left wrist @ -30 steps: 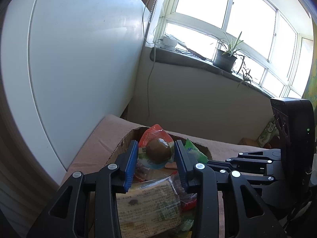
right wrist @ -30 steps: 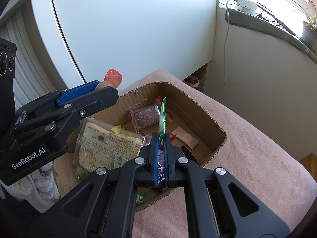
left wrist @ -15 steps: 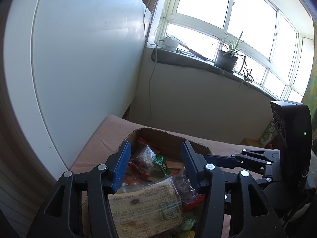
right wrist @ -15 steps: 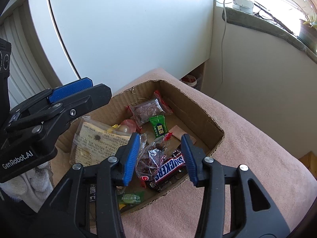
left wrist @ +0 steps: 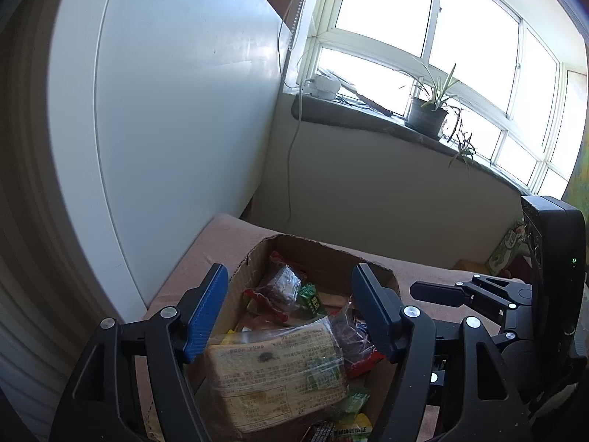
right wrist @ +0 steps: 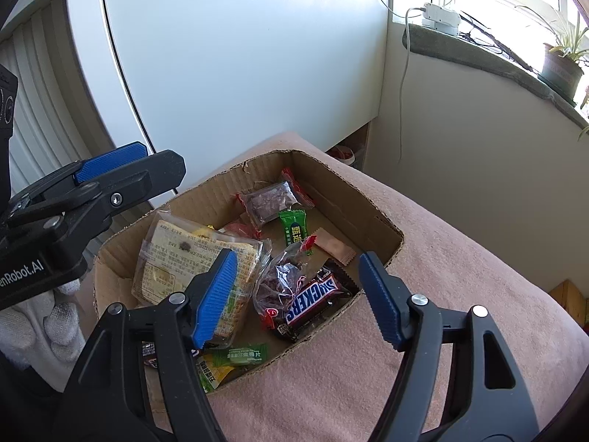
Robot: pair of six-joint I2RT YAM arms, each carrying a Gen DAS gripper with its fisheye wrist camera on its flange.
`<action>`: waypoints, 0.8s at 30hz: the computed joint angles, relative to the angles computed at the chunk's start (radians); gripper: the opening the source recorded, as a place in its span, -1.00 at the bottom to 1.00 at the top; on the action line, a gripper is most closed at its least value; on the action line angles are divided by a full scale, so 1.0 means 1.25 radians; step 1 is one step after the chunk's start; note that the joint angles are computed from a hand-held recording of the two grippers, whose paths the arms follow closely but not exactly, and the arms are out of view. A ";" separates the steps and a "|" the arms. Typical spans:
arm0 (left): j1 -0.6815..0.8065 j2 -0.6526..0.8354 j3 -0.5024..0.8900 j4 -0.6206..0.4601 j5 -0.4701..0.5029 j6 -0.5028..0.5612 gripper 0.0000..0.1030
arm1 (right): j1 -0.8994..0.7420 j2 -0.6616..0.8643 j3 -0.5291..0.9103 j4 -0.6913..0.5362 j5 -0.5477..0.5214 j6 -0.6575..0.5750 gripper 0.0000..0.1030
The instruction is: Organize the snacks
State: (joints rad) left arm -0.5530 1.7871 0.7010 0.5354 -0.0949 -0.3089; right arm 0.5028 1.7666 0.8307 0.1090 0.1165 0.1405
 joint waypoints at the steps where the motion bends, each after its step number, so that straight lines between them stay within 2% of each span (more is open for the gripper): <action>1: -0.003 -0.007 -0.004 -0.005 -0.002 0.003 0.42 | 0.006 -0.009 -0.008 0.001 0.009 0.003 0.41; 3: -0.011 -0.022 -0.019 0.001 -0.017 0.005 0.55 | 0.015 -0.030 -0.031 0.008 0.024 0.013 0.50; 5: -0.018 -0.040 -0.029 -0.006 -0.035 0.003 0.56 | 0.024 -0.058 -0.058 0.014 0.035 0.027 0.57; 11: -0.051 -0.113 -0.083 -0.008 -0.085 -0.013 0.56 | 0.073 -0.161 -0.138 0.013 0.099 0.058 0.57; 13: -0.068 -0.133 -0.102 -0.016 -0.106 -0.019 0.56 | 0.097 -0.203 -0.166 0.008 0.136 0.070 0.59; 16: -0.108 -0.175 -0.139 -0.029 -0.149 -0.023 0.56 | 0.137 -0.276 -0.219 0.007 0.189 0.095 0.79; 18: -0.138 -0.212 -0.172 -0.035 -0.178 -0.027 0.57 | 0.176 -0.323 -0.254 -0.002 0.237 0.122 0.82; 22: -0.192 -0.292 -0.244 -0.043 -0.227 -0.065 0.58 | 0.264 -0.439 -0.325 -0.043 0.321 0.214 0.84; 24: -0.225 -0.331 -0.272 -0.061 -0.257 -0.080 0.58 | 0.324 -0.499 -0.359 -0.075 0.385 0.268 0.96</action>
State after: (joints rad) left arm -0.8345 1.3732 0.3611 0.4597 -0.4166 -0.4089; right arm 0.9084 1.1427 0.3820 0.0156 0.5979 0.4757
